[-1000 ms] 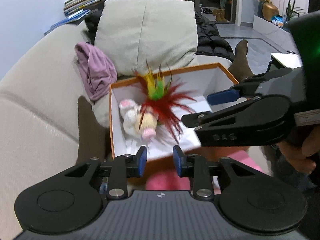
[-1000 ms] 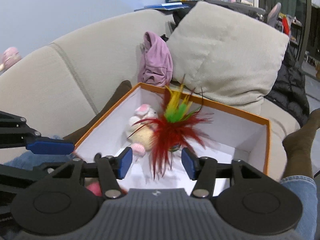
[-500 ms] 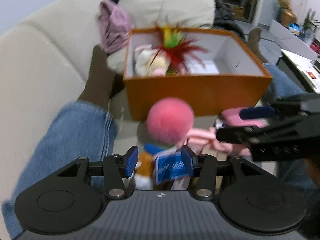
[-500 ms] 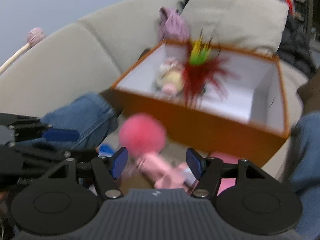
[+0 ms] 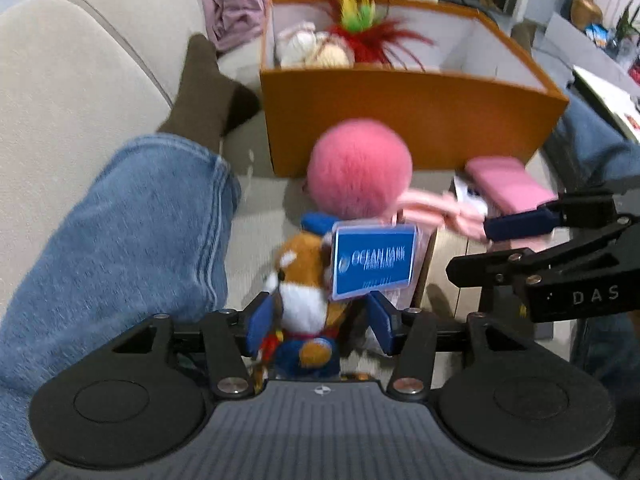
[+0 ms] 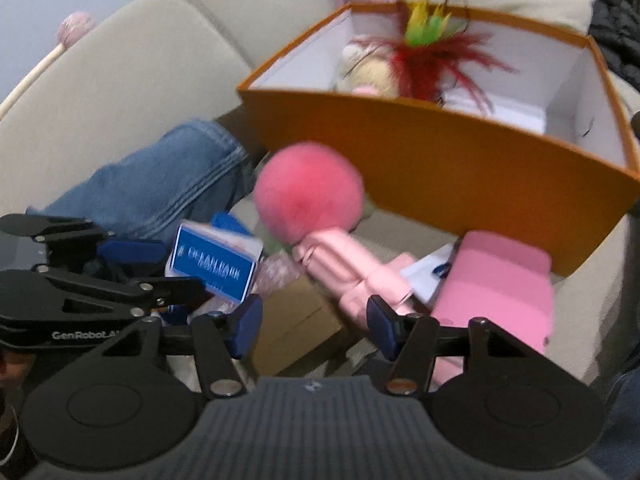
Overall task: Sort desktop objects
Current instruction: 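Grasp the Ocean Park plush dog with the left tool while the right tool reaches the cardboard box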
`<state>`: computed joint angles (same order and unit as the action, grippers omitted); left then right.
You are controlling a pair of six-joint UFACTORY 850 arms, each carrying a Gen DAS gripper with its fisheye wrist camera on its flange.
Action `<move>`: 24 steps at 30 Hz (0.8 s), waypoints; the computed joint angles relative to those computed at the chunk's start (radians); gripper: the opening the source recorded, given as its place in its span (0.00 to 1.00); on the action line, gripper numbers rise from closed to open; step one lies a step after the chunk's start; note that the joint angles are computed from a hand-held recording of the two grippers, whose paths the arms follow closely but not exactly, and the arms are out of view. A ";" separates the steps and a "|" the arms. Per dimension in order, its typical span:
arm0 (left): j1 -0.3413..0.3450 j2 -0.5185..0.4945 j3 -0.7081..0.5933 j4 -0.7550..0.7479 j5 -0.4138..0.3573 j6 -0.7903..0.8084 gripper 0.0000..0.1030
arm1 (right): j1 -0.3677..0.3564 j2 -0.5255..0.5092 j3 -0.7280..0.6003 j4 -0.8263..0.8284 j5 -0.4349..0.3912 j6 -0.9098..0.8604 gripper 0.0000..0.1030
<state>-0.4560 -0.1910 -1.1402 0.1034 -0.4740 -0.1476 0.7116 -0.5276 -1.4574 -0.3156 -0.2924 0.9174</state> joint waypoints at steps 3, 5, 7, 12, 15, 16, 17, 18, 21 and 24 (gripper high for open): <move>0.011 -0.002 0.004 -0.063 0.008 0.056 0.63 | 0.015 -0.010 -0.011 -0.084 -0.023 0.021 0.60; 0.014 -0.008 -0.004 -0.071 0.003 0.066 0.63 | 0.019 -0.011 -0.015 -0.068 -0.028 -0.043 0.62; 0.020 -0.005 -0.006 -0.098 -0.015 0.115 0.63 | 0.021 -0.004 -0.010 0.000 -0.024 -0.160 0.65; 0.026 -0.009 -0.012 -0.145 -0.043 0.182 0.63 | 0.036 -0.021 -0.028 -0.012 -0.070 -0.261 0.66; 0.033 -0.014 -0.018 -0.170 -0.035 0.167 0.58 | 0.044 -0.034 -0.044 -0.055 -0.088 -0.262 0.66; 0.036 -0.017 -0.021 -0.186 -0.032 0.166 0.58 | 0.046 -0.037 -0.046 -0.074 -0.092 -0.257 0.66; 0.038 -0.023 -0.027 -0.196 -0.032 0.168 0.58 | 0.048 -0.038 -0.048 -0.087 -0.095 -0.258 0.66; 0.038 -0.029 -0.031 -0.198 -0.028 0.164 0.59 | 0.049 -0.040 -0.049 -0.095 -0.098 -0.260 0.66; 0.040 -0.038 -0.034 -0.189 -0.002 0.122 0.61 | 0.050 -0.047 -0.056 -0.099 -0.108 -0.264 0.65; 0.048 -0.043 -0.037 -0.212 0.011 0.110 0.58 | 0.051 -0.045 -0.051 -0.110 -0.108 -0.256 0.65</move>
